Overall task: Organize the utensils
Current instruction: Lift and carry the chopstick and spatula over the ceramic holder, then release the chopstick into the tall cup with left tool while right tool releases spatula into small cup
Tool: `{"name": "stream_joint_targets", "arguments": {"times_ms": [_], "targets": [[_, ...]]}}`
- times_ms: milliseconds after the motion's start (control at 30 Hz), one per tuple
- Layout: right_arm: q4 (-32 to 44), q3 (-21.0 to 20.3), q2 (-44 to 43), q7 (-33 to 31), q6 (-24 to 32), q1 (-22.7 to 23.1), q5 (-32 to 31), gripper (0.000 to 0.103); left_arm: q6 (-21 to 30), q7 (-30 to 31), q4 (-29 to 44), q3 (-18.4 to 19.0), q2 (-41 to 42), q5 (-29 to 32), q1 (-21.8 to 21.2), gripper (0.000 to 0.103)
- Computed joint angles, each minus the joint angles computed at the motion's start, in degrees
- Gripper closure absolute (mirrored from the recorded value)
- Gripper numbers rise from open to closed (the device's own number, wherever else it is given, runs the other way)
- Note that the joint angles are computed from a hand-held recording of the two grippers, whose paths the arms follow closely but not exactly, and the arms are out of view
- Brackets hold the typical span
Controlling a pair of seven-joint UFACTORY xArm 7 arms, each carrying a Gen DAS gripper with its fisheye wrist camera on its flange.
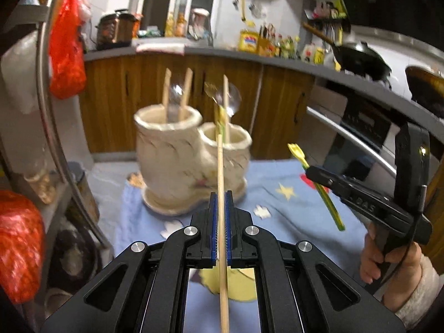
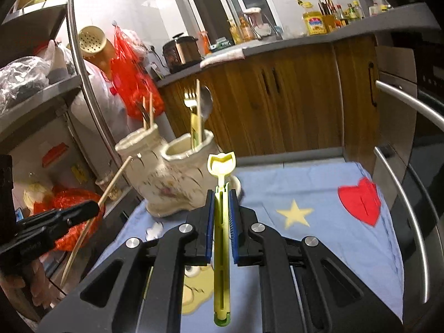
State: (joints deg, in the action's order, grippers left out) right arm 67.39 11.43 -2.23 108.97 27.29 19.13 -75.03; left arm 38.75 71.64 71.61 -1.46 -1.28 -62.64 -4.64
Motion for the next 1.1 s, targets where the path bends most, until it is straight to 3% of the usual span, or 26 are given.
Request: {"name": "stream_joint_targets", "arguments": {"times_ms": [200, 367, 533, 600, 733, 933, 1100], "targets": [[6.3, -1.0, 2.9, -2.8, 0.0, 0.0, -1.3, 0.093, 1.5, 3.9, 8.0, -0.1, 4.3, -6.2, 1.8, 0.098], [13.2, -3.8, 7.7, -7.3, -5.5, -0.2, 0.9, 0.093, 0.4, 4.3, 16.8, -2.1, 10.2, -10.3, 3.7, 0.098], [21.4, -8.3, 13.6, -1.3, -11.4, 1.0, -4.1, 0.093, 1.2, 2.5, 26.9, -6.0, 17.6, -14.9, 6.6, 0.098], [25.2, -10.6, 16.4, 3.5, -13.9, 1.6, -7.4, 0.093, -1.1, 3.1, 29.8, -7.7, 20.0, -16.6, 6.7, 0.098], [32.1, -13.5, 21.5, 11.5, -13.4, 3.4, -14.3, 0.093, -3.7, 4.1, 34.7, -10.7, 24.1, -19.5, 7.1, 0.098], [37.0, -15.8, 26.4, 11.8, -10.9, 5.7, -15.0, 0.093, -10.0, 6.6, 41.1, -14.2, 29.9, -20.4, 6.4, 0.098], [37.9, -17.2, 27.8, 14.4, -10.8, 6.6, -17.0, 0.093, -11.7, 6.6, 44.0, -16.8, 33.1, -18.9, 7.3, 0.098]]}}
